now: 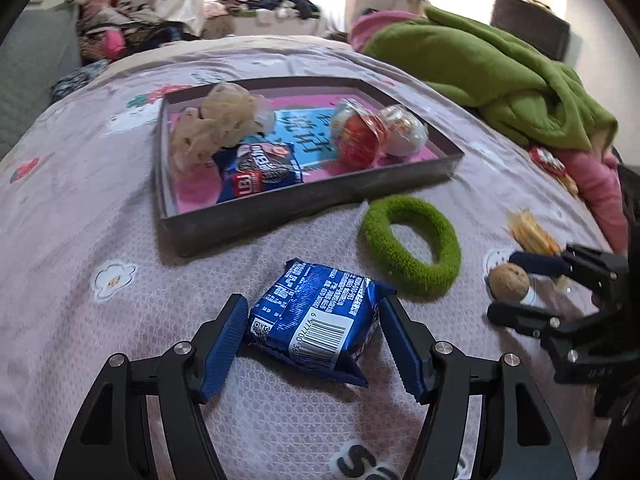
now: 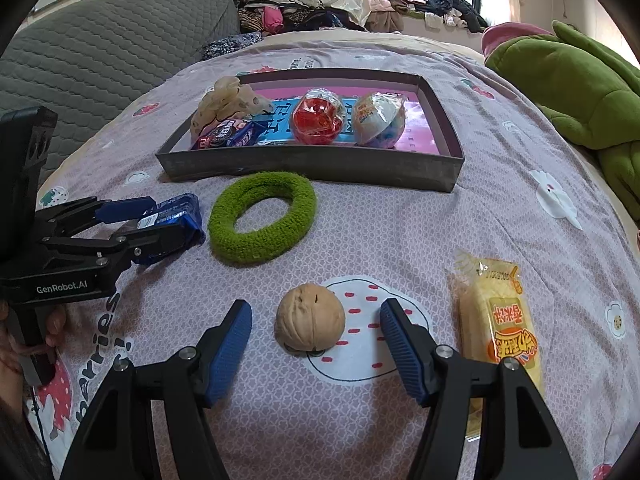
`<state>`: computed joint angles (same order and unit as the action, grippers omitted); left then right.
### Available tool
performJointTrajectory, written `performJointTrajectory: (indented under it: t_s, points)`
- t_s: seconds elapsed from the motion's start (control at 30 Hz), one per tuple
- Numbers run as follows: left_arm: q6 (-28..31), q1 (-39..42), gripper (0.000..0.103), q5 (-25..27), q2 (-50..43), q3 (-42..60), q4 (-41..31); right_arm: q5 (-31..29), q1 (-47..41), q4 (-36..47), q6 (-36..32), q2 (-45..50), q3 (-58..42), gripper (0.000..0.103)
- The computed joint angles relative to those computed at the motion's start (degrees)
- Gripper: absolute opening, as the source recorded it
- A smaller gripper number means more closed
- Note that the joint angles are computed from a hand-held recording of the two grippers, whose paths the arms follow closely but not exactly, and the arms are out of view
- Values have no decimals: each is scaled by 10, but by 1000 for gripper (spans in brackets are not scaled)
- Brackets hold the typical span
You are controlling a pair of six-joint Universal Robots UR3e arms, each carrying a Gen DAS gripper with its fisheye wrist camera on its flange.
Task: Organize objects
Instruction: 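Close left tool on blue cookie pack while right tool closes on walnut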
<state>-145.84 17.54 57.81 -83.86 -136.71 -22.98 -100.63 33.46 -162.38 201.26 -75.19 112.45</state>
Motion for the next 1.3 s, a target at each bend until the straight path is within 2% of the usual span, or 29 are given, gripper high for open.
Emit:
performJointTrajectory:
  t_s: [0.13, 0.43, 0.47, 0.53, 0.73, 1.0, 1.17, 1.3]
  points:
    - [29, -4, 70, 0, -13, 20, -23, 0, -1, 3, -3, 2, -3, 66]
    - [34, -18, 70, 7, -24, 23, -6, -11, 3, 7, -7, 21, -22, 66]
    - [32, -18, 70, 6, -25, 24, -5, -14, 5, 7, -7, 24, -25, 65]
    - [29, -19, 70, 3, -29, 26, -3, -21, 8, 5, -6, 25, -25, 57]
    - [23, -34, 70, 8, -45, 40, 1, -8, 6, -3, -14, 20, -17, 45]
    - [37, -48, 66, 9, -56, 46, 3, 12, -3, -15, -17, 6, 2, 34]
    - [35, -43, 60, 4, -40, 29, 9, 19, -7, -22, -14, 1, 10, 33]
    - [14, -55, 58, 23, -29, 18, 27, 27, -8, -26, -15, -3, 15, 33]
